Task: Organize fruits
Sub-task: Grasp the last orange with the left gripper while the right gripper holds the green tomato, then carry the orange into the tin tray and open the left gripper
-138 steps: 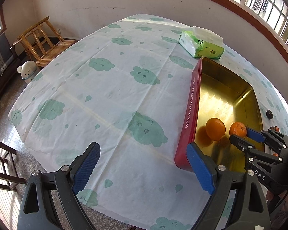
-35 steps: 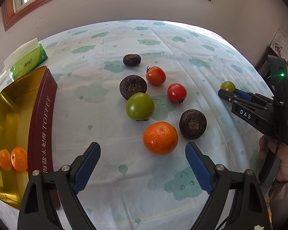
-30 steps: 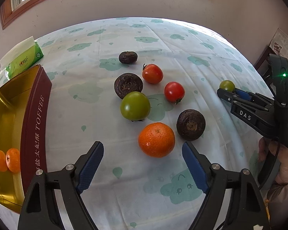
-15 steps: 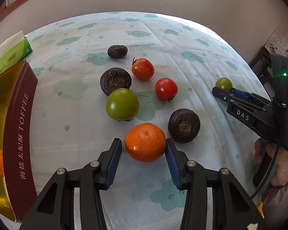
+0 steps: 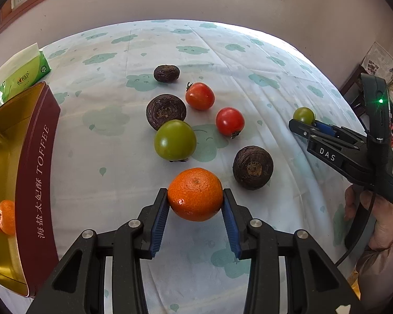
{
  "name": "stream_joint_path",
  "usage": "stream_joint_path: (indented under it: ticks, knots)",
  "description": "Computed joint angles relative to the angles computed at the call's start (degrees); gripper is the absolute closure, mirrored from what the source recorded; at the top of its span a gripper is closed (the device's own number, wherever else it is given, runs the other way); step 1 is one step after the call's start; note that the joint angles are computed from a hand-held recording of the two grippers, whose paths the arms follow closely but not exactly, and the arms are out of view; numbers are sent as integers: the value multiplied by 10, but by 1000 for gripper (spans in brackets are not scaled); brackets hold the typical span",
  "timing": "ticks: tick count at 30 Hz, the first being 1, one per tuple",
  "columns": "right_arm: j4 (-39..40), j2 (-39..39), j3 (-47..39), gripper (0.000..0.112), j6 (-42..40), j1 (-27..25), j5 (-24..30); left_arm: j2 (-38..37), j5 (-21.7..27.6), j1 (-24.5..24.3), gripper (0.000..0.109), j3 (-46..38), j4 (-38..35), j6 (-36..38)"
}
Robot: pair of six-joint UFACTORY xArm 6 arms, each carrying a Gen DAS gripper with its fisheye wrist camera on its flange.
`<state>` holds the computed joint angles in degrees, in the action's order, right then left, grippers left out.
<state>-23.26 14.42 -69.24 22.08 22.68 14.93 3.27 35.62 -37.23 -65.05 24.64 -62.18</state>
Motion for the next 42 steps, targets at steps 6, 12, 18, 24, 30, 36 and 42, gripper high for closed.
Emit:
stream_joint_path:
  ticks: [6, 12, 18, 24, 30, 36, 42]
  knots:
    - [0, 0, 1, 75, 0, 0, 0, -35, 8, 7, 72, 22, 20, -22]
    - [0, 0, 1, 75, 0, 0, 0, -90, 33, 26, 72, 46, 61, -48]
    - [-2, 0, 0, 75, 1, 0, 1, -150, 81, 62, 72, 76, 105, -65]
    - [-2, -1, 0, 75, 1, 0, 1, -195, 111, 118, 72, 119, 106, -62]
    - [-3, -1, 0, 75, 2, 0, 1, -225, 113, 166, 72, 161, 73, -46]
    - [-3, -1, 0, 75, 3, 0, 1, -226, 117, 188, 72, 181, 44, -29]
    - [-3, -1, 0, 74, 3, 0, 2, -222, 112, 201, 72, 192, 21, -15]
